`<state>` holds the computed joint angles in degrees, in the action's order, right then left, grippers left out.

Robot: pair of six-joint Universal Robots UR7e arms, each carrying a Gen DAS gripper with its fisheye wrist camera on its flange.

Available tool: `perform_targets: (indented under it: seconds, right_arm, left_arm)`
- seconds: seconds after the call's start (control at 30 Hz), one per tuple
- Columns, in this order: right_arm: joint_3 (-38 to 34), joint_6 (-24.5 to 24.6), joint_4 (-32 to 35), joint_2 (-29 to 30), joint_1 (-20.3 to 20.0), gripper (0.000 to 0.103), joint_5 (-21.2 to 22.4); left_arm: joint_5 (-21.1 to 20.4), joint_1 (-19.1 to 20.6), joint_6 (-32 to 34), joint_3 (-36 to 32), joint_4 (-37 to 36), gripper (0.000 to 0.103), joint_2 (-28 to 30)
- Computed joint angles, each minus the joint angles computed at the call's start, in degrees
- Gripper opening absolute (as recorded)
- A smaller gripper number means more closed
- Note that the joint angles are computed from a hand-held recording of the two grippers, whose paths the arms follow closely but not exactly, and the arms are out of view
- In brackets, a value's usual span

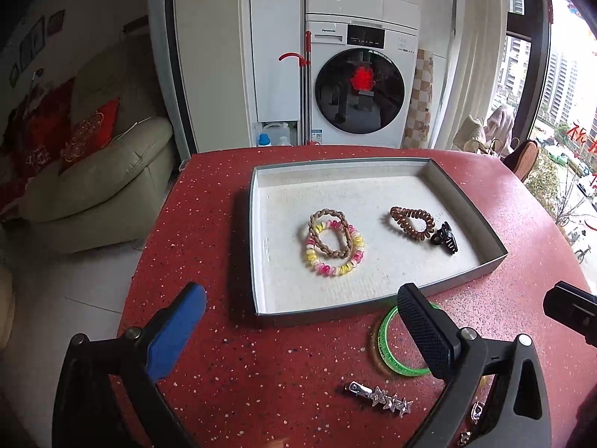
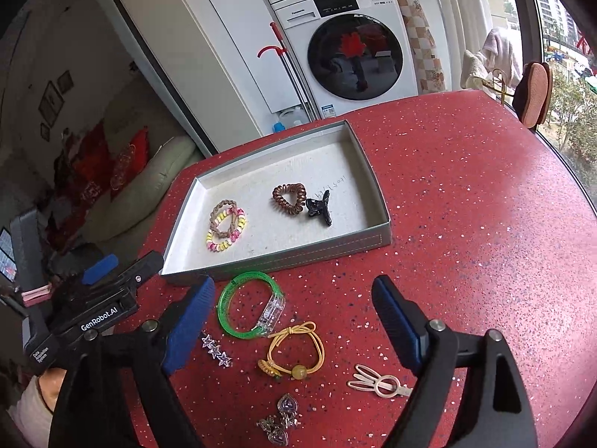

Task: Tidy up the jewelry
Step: 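Withdraw both tools from the tray toward the remaining jewelry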

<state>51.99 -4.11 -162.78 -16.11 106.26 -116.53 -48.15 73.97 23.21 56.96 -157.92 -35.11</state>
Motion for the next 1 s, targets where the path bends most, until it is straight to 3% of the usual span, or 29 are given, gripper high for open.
perform_targets:
  seconds: [0.03, 0.17, 0.37, 0.5, 0.63, 0.77, 1.0]
  right_arm:
    - [2.0, -0.1, -1.6, -0.9, 0.0, 0.103, 0.2]
    - [7.6, -2.0, -5.5, -3.5, 0.5, 0.103, -0.4]
    - [13.7, -1.7, -8.0, -6.6, 0.4, 0.103, 1.0]
    - [16.2, -3.9, -9.1, -7.8, 0.8, 0.103, -1.8]
    - [18.5, -3.9, -5.4, -9.9, 0.0, 0.103, -1.6]
    - [19.5, -3.5, -2.5, -10.4, -0.5, 0.103, -4.1]
    - [20.0, -4.6, -1.1, -9.8, -0.7, 0.103, -9.2]
  left_arm:
    - [0.5, 0.0, -0.2, 1.6, -0.3, 0.103, -0.9]
    - [-1.0, 0.2, -5.9, 6.3, 4.6, 0.103, -4.8]
    - [-0.9, -0.3, -9.2, 14.5, 2.3, 0.103, -9.1]
    - [-1.2, -0.5, -10.7, 17.6, 3.9, 0.103, -10.8]
    - [-1.5, -0.6, -12.8, 19.3, 6.0, 0.103, -11.9]
    - [-2.4, -0.6, -15.9, 19.7, 9.3, 0.103, -12.2]
    - [0.4, -1.0, -16.7, 18.9, 11.2, 0.103, -10.4]
